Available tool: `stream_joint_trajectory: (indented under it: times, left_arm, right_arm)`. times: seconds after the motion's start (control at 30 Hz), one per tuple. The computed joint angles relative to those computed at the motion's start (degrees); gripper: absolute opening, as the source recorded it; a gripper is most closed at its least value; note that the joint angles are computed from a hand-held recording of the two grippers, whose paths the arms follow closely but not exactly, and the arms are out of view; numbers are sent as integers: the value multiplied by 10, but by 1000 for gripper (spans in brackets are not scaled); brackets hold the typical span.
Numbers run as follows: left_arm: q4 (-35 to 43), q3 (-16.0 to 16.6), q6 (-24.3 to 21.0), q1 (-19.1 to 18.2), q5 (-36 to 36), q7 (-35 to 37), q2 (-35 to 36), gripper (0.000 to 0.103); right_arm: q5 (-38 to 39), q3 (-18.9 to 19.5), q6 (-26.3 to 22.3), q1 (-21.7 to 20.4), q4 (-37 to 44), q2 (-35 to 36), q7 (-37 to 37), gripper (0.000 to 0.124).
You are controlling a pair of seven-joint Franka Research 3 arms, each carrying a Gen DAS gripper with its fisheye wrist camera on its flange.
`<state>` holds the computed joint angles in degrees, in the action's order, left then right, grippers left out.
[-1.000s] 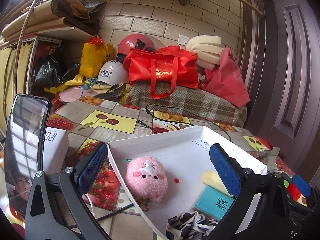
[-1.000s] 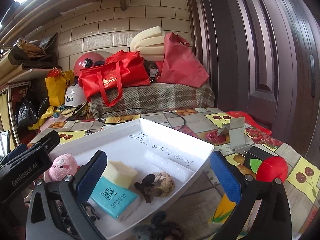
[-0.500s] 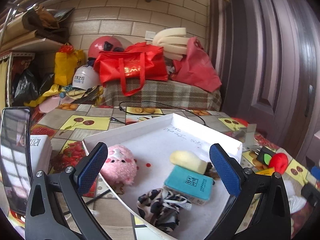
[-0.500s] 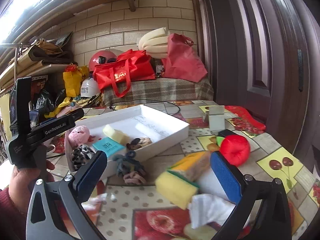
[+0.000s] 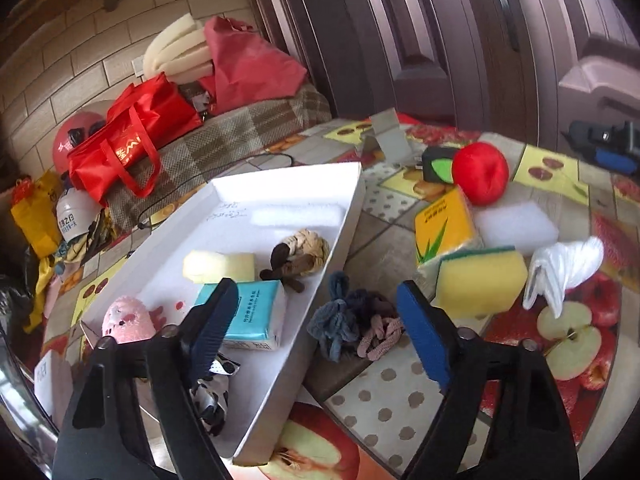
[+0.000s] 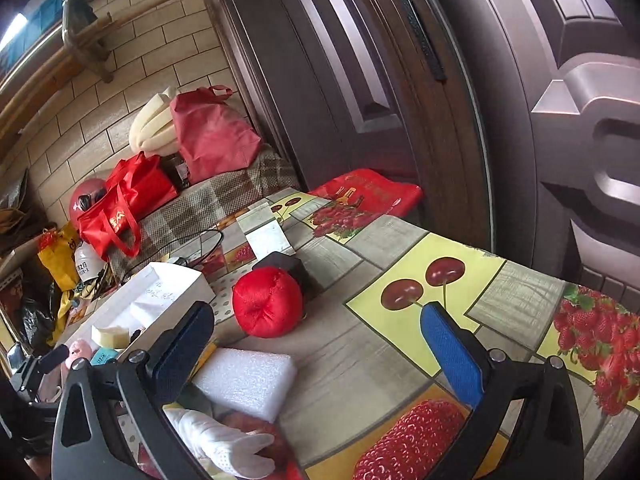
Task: Organize soft objects
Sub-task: 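Move both open tools back toward the remaining soft items, then grasp the dark blue hair ties with the left tool while the right tool grasps the white glove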
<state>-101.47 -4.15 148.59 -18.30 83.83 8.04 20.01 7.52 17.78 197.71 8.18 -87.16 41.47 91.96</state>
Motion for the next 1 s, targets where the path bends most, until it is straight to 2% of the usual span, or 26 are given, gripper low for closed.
stream_joint_trajectory:
  times: [0.07,0.1,0.13,0.17,0.23,0.37,0.47,0.53,0.57,0.6,0.63,0.67,0.7,0.73,0.77,0.8,0.83,0.9,0.93,1.0]
  left_arm:
    - [16,-5,-20,-1,-39,48,16,62]
    - [23,-6,-28,-2,-58,69,22,51]
    - [26,-5,-28,-2,-71,82,25,33]
    - [26,-2,-25,-4,-73,85,26,24]
    - [12,8,-7,-10,-42,52,14,13]
    - [-21,6,33,-7,22,-20,-15,13]
    - [-44,-9,94,17,-7,-13,-29,13]
    - [-66,-18,141,31,-52,14,-39,12]
    - [-78,-20,158,33,-64,17,-46,12]
    - [-91,-21,178,36,-80,24,-52,12]
    - [-106,-27,200,44,-115,51,-57,13]
    - [-122,-34,214,49,-156,83,-62,14]
    - [-134,-36,215,48,-184,105,-67,19]
    - [-143,-33,211,42,-193,108,-74,25]
    - [-149,-25,208,32,-180,92,-81,44]
    - [-154,-15,209,23,-149,61,-88,68]
    - [-155,-8,208,16,-108,22,-95,80]
    - [-156,-8,205,18,-51,-30,-104,80]
    - [-154,-13,204,23,-48,-32,-103,81]
    - [-146,-24,204,36,-86,10,-93,80]
  right_arm:
    - [-8,8,1,-7,-1,1,-1,103]
    - [-10,8,3,-6,-2,0,-2,103]
    - [-15,13,4,-12,-5,0,-1,103]
    - [-19,17,4,-16,-6,0,0,103]
    - [-19,18,2,-17,-5,0,4,103]
    - [-33,39,6,-37,-9,4,14,103]
    - [-49,52,17,-50,-14,5,23,103]
    - [-97,96,16,-90,-16,15,33,103]
    - [-110,128,1,-113,-15,21,9,103]
    - [-98,176,-19,-144,-14,30,-55,103]
    - [-111,226,-43,-179,-12,44,-100,103]
    - [-164,276,-70,-219,-13,62,-107,103]
    - [-251,326,-102,-262,-12,87,-83,103]
    - [-299,375,-138,-296,-11,112,-96,103]
    - [-306,407,-172,-316,-13,126,-133,103]
    - [-310,427,-206,-327,-12,135,-162,103]
    - [-311,442,-235,-334,-9,141,-188,103]
    - [-315,445,-274,-325,1,142,-232,103]
    - [-320,431,-282,-313,2,132,-245,103]
    - [-326,408,-306,-287,16,122,-273,103]
